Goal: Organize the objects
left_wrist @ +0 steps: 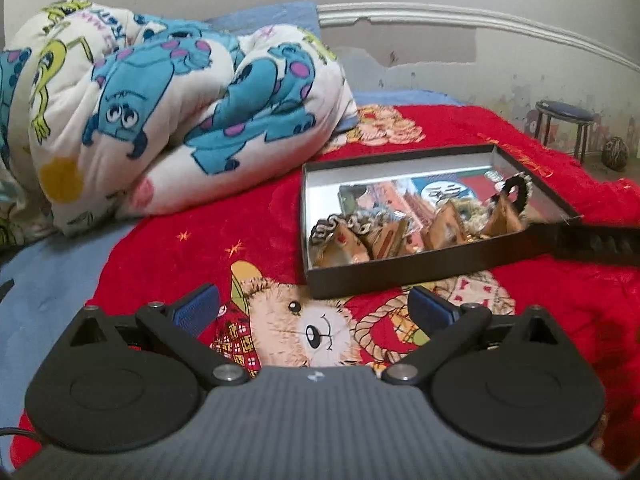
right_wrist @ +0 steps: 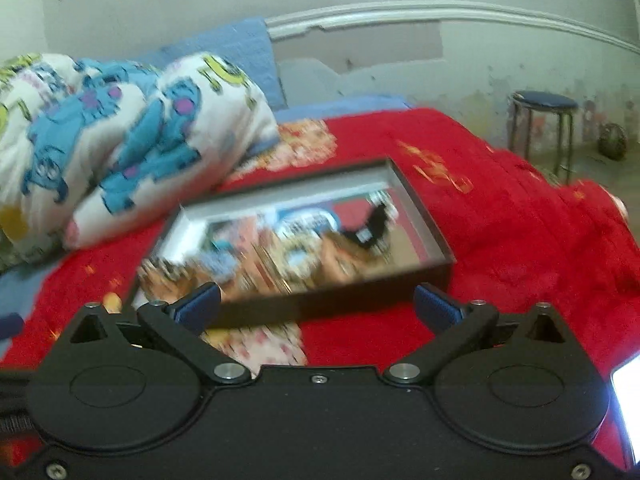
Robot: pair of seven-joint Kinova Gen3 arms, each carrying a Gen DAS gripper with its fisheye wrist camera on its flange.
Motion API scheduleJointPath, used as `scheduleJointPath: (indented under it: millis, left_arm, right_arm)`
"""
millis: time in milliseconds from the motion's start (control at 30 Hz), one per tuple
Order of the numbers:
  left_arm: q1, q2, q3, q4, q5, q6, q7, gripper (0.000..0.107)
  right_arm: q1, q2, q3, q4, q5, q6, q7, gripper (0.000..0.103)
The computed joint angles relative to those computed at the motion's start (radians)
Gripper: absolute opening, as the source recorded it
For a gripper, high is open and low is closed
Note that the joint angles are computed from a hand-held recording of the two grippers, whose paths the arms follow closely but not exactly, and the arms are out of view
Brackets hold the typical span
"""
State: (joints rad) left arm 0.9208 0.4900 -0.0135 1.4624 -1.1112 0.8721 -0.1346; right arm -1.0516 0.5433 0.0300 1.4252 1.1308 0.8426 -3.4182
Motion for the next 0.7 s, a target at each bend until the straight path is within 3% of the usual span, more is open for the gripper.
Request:
scheduleJointPath:
  millis: [133, 200, 300, 400, 500, 600, 700]
  left_arm:
    - [-0.045, 0.038, 0.013, -0.035, 0.086, 0.001, -0.042, 0.103]
    - [-0.072, 0.048, 0.018, -0.051, 0.154, -0.011, -0.081, 0.103]
    - [-0.075, 0.051, -0.003, -0.048, 0.211, -0.034, -0.08, 0.103]
    - [-0.064, 0.022, -0.036, 0.01, 0.215, -0.125, 0.006, 0.103]
    - [-0.056, 0.036, -0.034, 0.002, 0.225, -0.109, 0.002, 0.103]
    - [-0.012, 0.097, -0.055, -0.057, 0.219, -0.007, -0.053, 0.103]
    - [-0.013, 0.104, -0.058, -0.05, 0.221, -0.019, -0.022, 0.103]
  right_arm:
    - [-0.045, 0.044, 0.021, -0.024, -0.06, 0.096, -0.028, 0.103]
    - [-0.04, 0.069, 0.012, -0.048, -0.078, 0.109, 0.019, 0.103]
    - [0.005, 0.08, -0.025, -0.059, -0.128, 0.047, 0.092, 0.103]
    - [0.079, 0.101, -0.101, -0.105, -0.222, 0.034, 0.212, 0.103]
    - [0.032, 0.146, -0.059, -0.164, -0.245, 0.1, 0.309, 0.103]
    - [-0.028, 0.162, 0.022, -0.173, -0.282, 0.104, 0.33, 0.103]
    - [-0.027, 0.147, 0.034, -0.148, -0.292, 0.069, 0.303, 0.103]
